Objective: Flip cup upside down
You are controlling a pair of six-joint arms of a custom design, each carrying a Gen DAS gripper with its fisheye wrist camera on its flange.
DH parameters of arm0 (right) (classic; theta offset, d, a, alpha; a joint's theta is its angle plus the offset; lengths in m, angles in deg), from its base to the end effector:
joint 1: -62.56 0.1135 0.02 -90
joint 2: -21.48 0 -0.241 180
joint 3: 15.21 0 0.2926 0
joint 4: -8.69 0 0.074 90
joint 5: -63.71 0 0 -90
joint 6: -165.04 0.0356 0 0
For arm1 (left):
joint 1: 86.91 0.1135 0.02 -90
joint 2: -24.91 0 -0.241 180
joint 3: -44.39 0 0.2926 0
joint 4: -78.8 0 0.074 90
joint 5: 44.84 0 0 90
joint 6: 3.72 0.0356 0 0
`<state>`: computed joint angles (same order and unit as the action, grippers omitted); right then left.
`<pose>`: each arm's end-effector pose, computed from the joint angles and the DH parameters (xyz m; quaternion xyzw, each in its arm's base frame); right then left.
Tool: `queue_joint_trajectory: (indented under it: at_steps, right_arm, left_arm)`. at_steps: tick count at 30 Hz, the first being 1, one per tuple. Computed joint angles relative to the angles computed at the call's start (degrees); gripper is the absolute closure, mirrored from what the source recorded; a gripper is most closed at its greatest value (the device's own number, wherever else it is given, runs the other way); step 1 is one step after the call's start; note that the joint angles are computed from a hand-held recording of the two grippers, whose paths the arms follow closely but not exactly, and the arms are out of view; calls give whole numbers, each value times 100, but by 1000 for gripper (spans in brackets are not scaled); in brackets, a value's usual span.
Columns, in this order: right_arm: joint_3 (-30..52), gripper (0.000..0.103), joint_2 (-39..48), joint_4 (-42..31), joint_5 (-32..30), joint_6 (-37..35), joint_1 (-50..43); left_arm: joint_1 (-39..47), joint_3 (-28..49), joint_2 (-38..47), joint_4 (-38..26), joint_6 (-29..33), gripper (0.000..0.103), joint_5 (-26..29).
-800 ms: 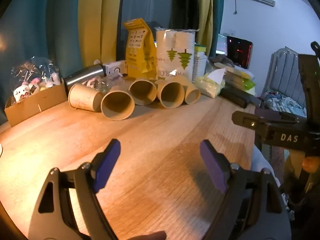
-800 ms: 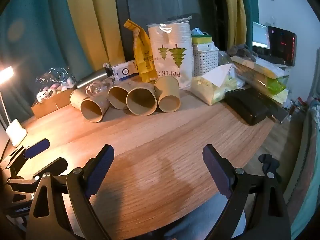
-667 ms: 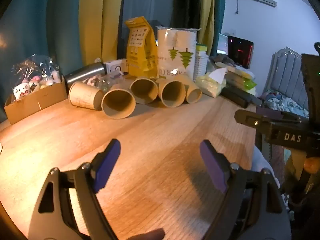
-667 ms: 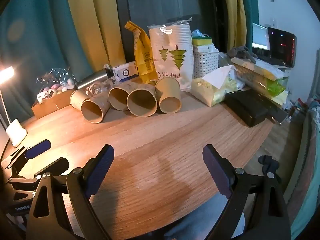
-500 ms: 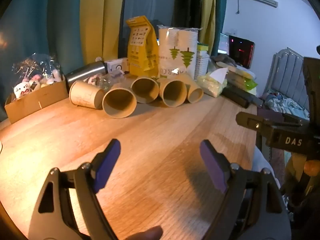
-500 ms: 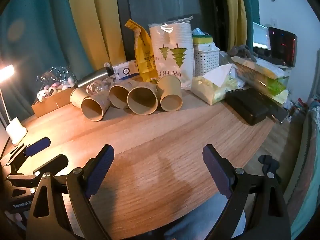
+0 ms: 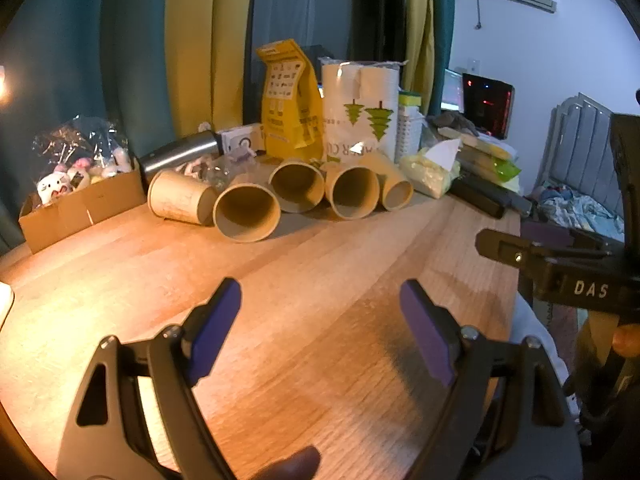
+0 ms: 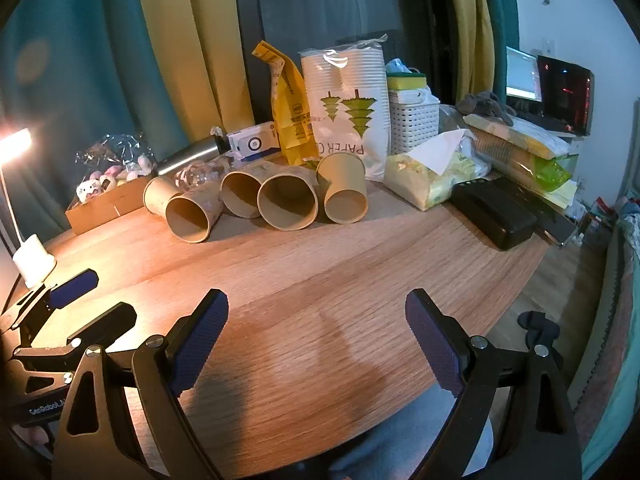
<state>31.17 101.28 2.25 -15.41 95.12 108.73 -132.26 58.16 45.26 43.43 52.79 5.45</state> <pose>0.2162 0.2155 0.1197 -0.1644 0.8875 0.1586 0.4002 0.1287 -0.0979 0.0960 -0.0488 0.8688 -0.0035 0.4928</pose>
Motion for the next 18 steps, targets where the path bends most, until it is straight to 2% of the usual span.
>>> queue_joint_trajectory:
  at_steps: [11, 18]
  right_arm:
    - [-80, 11, -53, 84, 15, 30, 22]
    - [-78, 11, -64, 74, 30, 44, 43]
  left_arm:
    - [-137, 42, 89, -41, 8, 20, -142]
    - [-129, 145, 439, 41, -208, 20, -221]
